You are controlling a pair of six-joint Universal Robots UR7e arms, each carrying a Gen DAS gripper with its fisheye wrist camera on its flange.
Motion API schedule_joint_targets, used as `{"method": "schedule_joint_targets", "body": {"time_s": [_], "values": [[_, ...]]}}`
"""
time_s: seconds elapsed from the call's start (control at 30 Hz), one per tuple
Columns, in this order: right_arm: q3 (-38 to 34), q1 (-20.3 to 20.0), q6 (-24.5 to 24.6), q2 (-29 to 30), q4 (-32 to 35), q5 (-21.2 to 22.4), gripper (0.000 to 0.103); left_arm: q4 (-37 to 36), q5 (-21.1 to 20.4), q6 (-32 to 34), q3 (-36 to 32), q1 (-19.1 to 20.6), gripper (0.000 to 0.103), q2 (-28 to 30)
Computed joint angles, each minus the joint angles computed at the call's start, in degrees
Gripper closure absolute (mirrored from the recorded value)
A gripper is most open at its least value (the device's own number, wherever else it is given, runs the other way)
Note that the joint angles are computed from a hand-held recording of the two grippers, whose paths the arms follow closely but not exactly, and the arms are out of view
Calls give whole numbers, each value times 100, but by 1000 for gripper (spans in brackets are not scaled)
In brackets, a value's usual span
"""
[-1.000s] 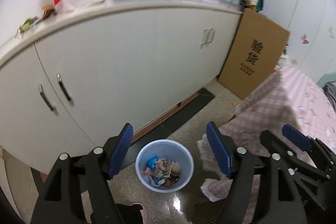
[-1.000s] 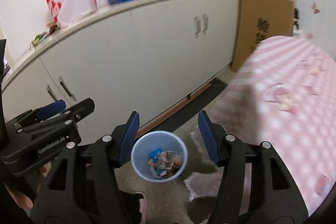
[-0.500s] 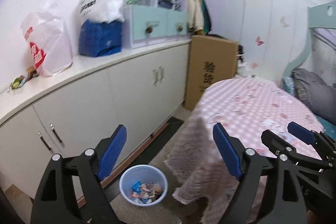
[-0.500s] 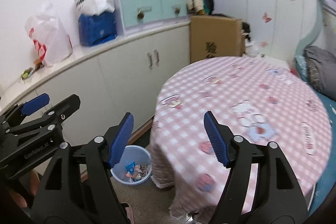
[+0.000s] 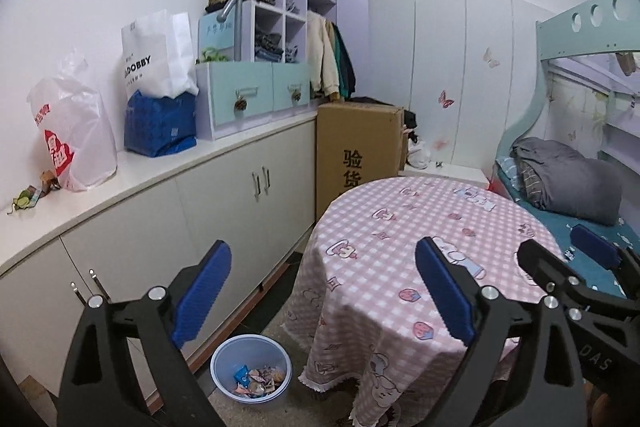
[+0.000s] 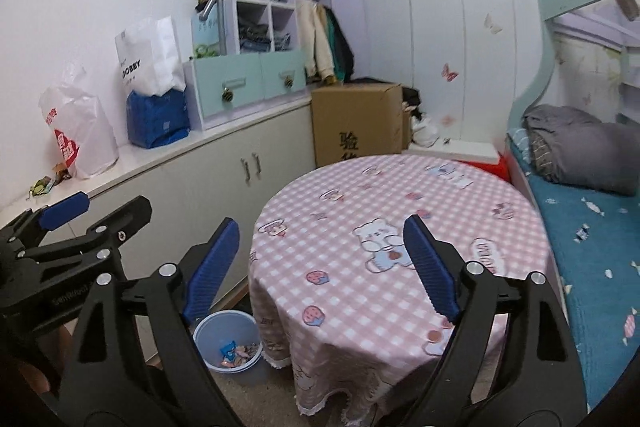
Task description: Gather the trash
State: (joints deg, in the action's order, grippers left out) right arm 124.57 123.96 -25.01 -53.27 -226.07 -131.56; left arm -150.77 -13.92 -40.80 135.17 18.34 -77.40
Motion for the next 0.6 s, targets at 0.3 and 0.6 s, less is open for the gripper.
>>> {"method": "schedule_joint_targets", "body": {"time_s": [0.3,0.6], "values": [[250,322,-137,-177,-457,-297,16,980,153,-681,35,-485,9,-293],[329,530,-213,-167,-601,-426,16,1881,226,-1329,30,-670,9,-541]]}}
